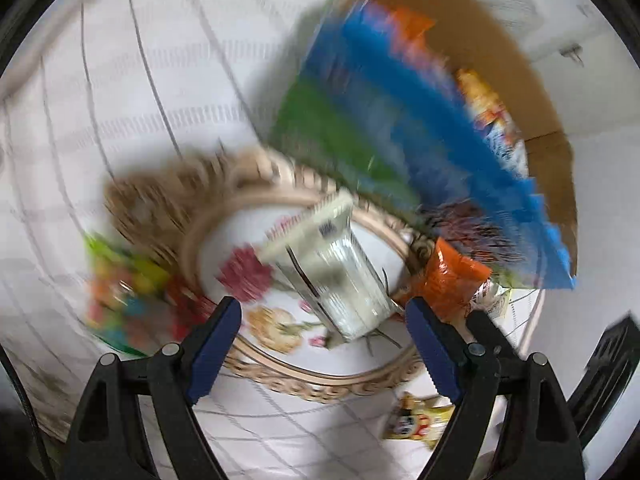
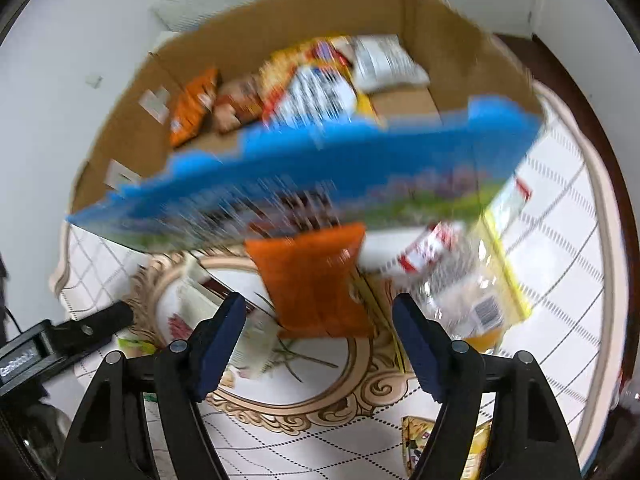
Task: Organize snacks
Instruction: 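Grasp the white wrapped bread with the left gripper while the right grasps an orange packet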
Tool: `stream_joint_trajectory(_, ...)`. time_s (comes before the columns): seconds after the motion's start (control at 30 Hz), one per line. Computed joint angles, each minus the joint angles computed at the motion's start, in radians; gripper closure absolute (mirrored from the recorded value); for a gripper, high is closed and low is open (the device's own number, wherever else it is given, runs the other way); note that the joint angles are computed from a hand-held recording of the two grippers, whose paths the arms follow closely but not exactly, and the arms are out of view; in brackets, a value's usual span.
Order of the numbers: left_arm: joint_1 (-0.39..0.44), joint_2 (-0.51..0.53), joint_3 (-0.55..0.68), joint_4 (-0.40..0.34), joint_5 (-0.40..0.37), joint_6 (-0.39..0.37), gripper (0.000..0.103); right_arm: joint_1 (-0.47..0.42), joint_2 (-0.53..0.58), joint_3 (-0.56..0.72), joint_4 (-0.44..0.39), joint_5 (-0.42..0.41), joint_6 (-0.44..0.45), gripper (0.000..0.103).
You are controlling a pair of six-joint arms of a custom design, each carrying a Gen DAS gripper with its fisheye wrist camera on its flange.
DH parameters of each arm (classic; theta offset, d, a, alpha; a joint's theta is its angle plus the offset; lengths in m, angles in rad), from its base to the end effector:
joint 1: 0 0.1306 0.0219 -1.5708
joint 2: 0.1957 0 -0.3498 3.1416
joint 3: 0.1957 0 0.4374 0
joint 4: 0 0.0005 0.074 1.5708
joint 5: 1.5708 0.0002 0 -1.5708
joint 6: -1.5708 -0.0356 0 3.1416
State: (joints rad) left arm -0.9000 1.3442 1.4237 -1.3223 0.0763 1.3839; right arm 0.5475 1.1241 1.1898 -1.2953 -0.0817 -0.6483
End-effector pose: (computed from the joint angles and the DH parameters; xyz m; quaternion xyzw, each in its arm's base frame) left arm 0.2972 -0.3797 0.4112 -0.2302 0.9586 -0.1640 0.0336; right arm 0.3470 0.2144 0.3949 0.0427 0.9838 0.1287 0.1175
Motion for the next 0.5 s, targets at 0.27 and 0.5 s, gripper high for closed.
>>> stream_joint_trajectory(0.27, 0.012, 0.134, 0.047, 0.025, 0.049, -0.003, 0.019, -0.009, -0.043, -0.071, 0.005, 0.031, -0.009, 0.025)
stream_joint_trajectory(0.5, -0.037, 0.188, 0.104, -0.16, -0.077, -0.236, 0.025, -0.005, -0.004, -0.059, 0.034, 0.011, 0.024, 0.025)
